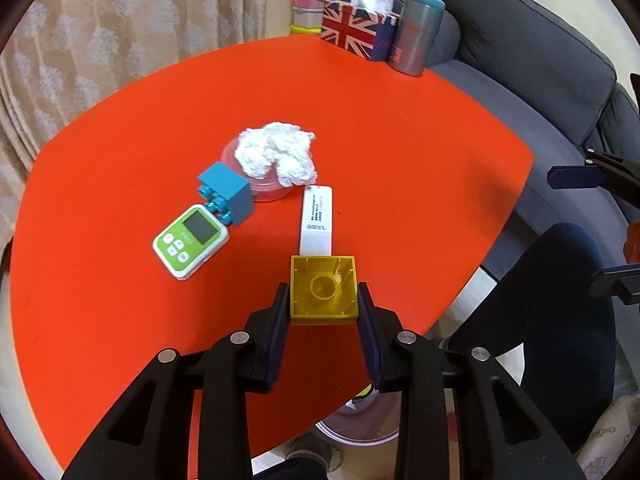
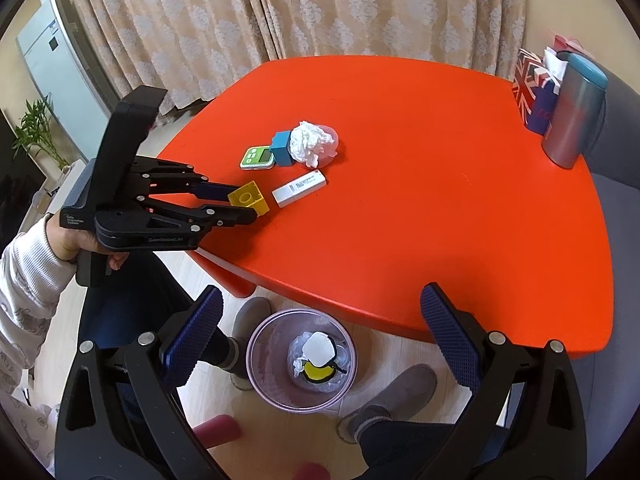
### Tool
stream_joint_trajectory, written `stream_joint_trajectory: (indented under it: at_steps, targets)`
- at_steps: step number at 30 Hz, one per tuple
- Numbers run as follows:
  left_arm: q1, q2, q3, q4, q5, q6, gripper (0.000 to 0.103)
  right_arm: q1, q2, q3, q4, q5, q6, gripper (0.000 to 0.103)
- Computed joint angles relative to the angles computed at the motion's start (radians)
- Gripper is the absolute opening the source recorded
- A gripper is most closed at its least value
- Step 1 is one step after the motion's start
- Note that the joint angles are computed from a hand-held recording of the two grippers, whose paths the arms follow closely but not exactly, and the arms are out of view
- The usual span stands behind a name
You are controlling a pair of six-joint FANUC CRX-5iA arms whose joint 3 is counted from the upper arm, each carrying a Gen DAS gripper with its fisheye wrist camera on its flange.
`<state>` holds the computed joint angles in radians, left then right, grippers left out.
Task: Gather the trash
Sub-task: 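Reach the left tool to the yellow block and close on it, then grasp the white test strip with the right tool while the left tool holds the yellow block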
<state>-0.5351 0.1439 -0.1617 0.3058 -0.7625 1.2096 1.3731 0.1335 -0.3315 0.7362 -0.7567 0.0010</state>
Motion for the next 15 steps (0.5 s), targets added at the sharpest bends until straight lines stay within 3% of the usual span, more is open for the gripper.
stream_joint_trajectory:
  at_steps: [15]
  targets:
    - [0.036,-0.093,-0.052,-0.019,0.000,0.092,0.032,-0.077,0.101,0.144,-0.076,0.019,0.235,0.097]
